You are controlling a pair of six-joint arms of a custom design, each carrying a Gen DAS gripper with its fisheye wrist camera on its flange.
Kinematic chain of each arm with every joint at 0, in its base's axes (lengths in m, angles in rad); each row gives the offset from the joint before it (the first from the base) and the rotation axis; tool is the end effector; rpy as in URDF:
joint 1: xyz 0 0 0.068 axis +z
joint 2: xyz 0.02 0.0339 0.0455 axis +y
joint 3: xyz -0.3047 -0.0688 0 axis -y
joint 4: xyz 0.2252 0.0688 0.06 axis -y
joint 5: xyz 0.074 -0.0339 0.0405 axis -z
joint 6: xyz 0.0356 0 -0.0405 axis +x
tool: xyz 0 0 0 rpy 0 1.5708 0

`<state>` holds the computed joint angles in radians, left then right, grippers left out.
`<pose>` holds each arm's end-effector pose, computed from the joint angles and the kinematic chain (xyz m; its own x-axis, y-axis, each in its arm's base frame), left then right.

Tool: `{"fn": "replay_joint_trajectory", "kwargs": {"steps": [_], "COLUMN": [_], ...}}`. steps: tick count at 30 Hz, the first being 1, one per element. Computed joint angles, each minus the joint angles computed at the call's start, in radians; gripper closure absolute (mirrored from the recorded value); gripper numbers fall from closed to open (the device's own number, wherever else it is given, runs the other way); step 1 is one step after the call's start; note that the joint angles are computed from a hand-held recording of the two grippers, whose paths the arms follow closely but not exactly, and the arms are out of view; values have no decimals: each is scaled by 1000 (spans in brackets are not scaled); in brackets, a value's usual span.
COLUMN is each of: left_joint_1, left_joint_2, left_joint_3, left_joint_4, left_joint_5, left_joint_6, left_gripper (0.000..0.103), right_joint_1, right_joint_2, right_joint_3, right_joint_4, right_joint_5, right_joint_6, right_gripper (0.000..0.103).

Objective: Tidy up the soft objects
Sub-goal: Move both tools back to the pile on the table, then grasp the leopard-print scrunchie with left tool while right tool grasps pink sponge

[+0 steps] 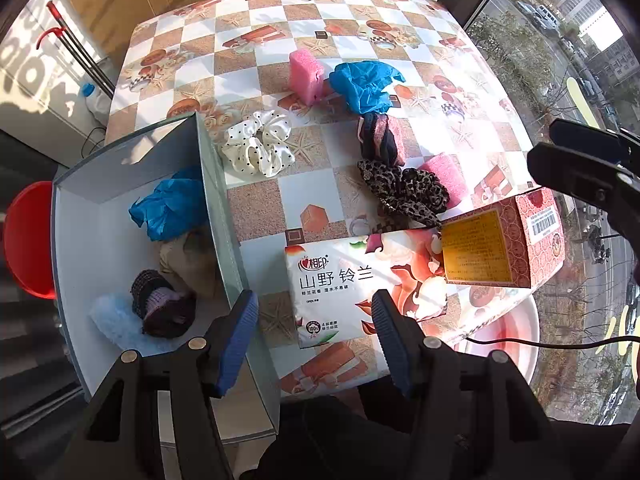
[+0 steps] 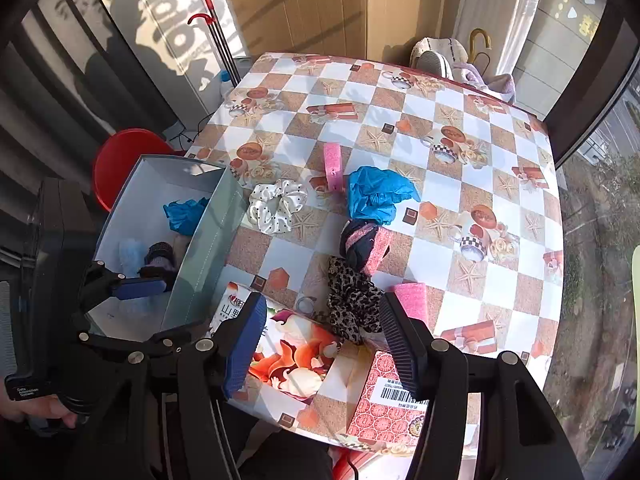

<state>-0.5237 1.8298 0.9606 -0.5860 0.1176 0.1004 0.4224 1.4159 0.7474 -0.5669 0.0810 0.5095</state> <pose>0.2593 -0.1546 0.1661 -0.8049 0.5798 -0.1264 0.5920 0.7991 -0.1044 0.2045 0.0888 0.2187 -0.9393 0.1108 -0.3246 0.0846 0.9920 0.0938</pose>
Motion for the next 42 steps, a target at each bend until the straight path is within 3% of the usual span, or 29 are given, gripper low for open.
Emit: {"fn": "replay_joint_trajectory", "kwargs": {"steps": [7,14,19,22,24,29,35,39,40,42], "left_joint_1": [-98,-167,-211,-182,-174,-153,-183,-182,-180,-185], "left_joint_2": [109,305,461,546,601,675,824,873,871,850], "left_joint_3": [96,283,448,538,608,685,869,916,904,872], "left_joint_4": [-5,-49,-112,-154,-203,-261,-421,-446,-431,-390], "left_joint_5": [23,93,134,208,180,213,237,229,227,195], "left_joint_6": [-65,-142,-153,-195,-211,-203,-194,-209,-212,-210], "left_gripper": [40,40,40,40,40,40,39,38,42,47], "right_joint_1": [-397,-601,-626,-642,-638,-639,-610,-586,-578,-575], "right_joint_2": [-78,89,277,389,451,571,700,770,783,803], "right_joint_3": [-128,-137,-130,-130,-129,-100,-19,17,16,13], "right_joint_4": [19,120,213,254,283,311,276,258,264,282], "right_joint_5": [-162,-239,-229,-247,-248,-273,-292,-275,-270,-280], "right_joint_6": [-227,-509,-662,-722,-744,-778,-819,-832,-829,-820], "right_gripper": [43,43,43,43,43,43,43,43,43,51]}}
